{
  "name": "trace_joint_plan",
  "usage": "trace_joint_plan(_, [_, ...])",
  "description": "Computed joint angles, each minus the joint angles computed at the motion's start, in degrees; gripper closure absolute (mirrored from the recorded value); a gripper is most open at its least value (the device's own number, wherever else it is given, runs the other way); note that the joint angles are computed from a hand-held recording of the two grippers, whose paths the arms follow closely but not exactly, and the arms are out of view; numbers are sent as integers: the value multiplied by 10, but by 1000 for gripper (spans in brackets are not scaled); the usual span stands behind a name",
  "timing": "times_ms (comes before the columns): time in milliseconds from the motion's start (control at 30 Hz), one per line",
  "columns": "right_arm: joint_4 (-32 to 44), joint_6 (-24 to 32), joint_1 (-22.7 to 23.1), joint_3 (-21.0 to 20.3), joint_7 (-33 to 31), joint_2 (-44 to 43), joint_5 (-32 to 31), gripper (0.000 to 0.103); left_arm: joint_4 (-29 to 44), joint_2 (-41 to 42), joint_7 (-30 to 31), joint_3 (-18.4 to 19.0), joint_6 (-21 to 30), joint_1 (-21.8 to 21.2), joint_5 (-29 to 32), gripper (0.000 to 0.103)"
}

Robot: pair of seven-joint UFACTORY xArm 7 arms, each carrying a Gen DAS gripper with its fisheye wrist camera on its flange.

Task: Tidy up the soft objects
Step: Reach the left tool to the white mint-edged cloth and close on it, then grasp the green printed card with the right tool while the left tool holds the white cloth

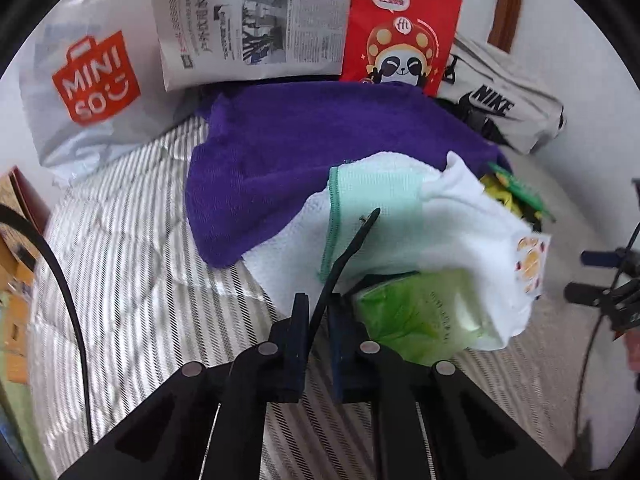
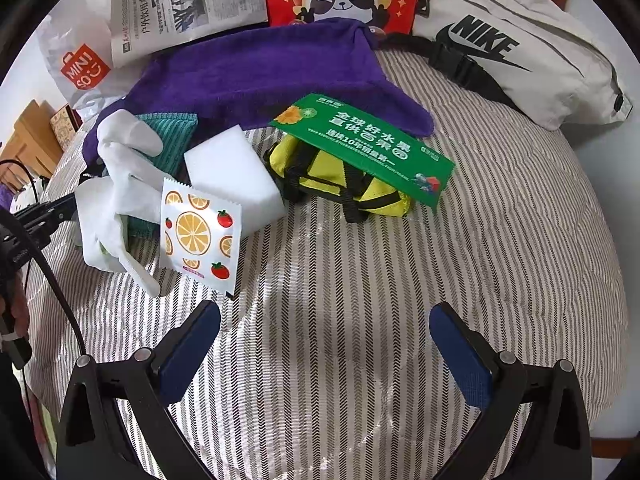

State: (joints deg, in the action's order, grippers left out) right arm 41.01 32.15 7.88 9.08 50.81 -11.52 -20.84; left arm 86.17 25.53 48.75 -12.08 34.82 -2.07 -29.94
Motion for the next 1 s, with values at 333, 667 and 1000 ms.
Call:
trace_joint_plan(333, [-2, -3, -8, -4, -5, -7, -2, 0, 16, 22, -24, -4, -4, -14, 26, 93])
trace_joint_plan(667, [28, -36, -49, -4, 16, 12, -84, 1, -3, -5, -35, 8, 19, 1, 13, 96])
trace_joint_plan(1000, [106, -63, -36, -41, -19, 109, -132, 1, 0, 6, -52, 10, 33, -5, 19, 96])
